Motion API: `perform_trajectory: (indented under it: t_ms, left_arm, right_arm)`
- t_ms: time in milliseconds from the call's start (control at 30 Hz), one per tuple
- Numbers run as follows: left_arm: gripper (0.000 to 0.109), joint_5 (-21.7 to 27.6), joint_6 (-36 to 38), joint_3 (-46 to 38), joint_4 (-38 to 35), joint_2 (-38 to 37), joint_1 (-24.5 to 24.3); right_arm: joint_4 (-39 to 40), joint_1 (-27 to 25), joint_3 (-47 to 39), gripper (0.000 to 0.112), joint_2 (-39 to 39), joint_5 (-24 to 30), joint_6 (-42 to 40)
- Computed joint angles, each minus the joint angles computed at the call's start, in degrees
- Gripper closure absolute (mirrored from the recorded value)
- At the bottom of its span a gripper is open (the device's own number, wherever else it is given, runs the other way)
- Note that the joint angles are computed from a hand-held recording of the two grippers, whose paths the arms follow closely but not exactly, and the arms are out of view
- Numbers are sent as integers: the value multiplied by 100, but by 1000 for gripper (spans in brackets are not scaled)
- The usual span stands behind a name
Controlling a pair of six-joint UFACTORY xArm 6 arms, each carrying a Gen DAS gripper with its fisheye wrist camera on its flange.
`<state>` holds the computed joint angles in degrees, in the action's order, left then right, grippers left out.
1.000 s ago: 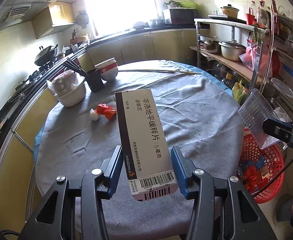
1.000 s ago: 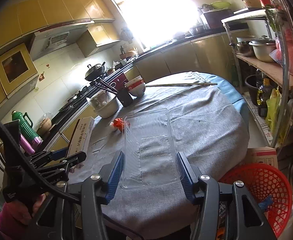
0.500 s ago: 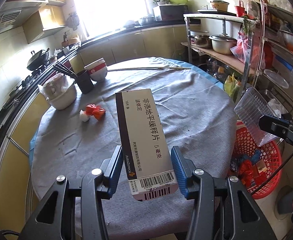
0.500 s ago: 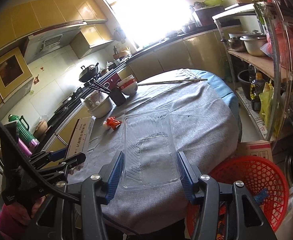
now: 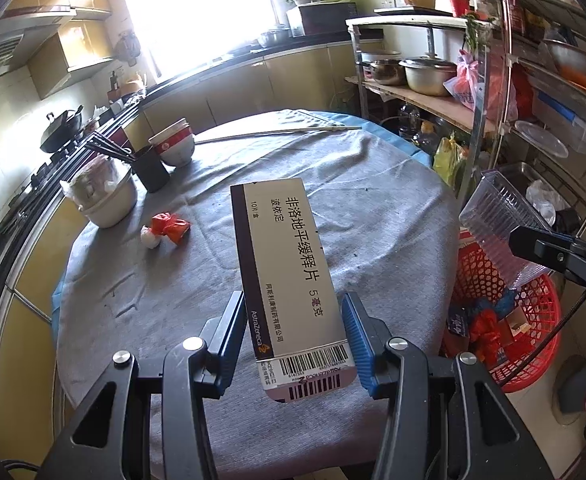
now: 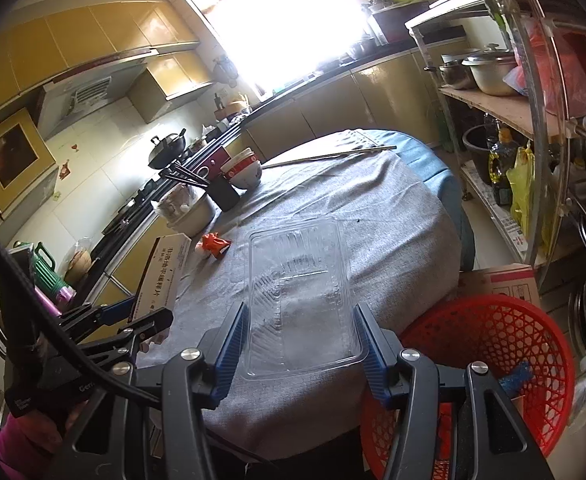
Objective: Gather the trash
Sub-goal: 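Carry the medicine box and clear plastic tray to the red basket, then open both tools over the red basket to drop the box and tray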
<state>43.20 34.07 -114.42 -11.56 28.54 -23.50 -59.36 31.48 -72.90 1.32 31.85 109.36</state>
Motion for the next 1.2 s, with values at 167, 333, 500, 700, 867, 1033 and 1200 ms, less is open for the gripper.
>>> perform_trajectory:
  t_ms: [167,333,500,700,867,1033,1200]
  left_arm:
    - [58,-33,55,103,39,-43,-90]
    - [58,-55,93,203,133,-86,-189]
    - [58,-83,140,304,219,-134,-296]
    - [58,-177,263,574,301,-290,-478]
    - [58,-222,411,777,332,-420,-652]
    - [58,-266,602,1005,335,-554,-838]
    - [58,-246,770,1185,343,-660,-1018]
  right_arm:
    - [-50,-10,254,55,-171,-13,209]
    - [-181,-66,670,55,-429,-113,632]
    - [-343,-101,1039,55,-693,-155,1049]
    - [-586,-126,1492,55,-1038,-146,1552]
    - [-736,-129,1846,55,-1308,-127,1934]
    - [-820,-94,2290,54,-1684,17,2275]
    - [-927,-79,2788,54,-2118,113,2743]
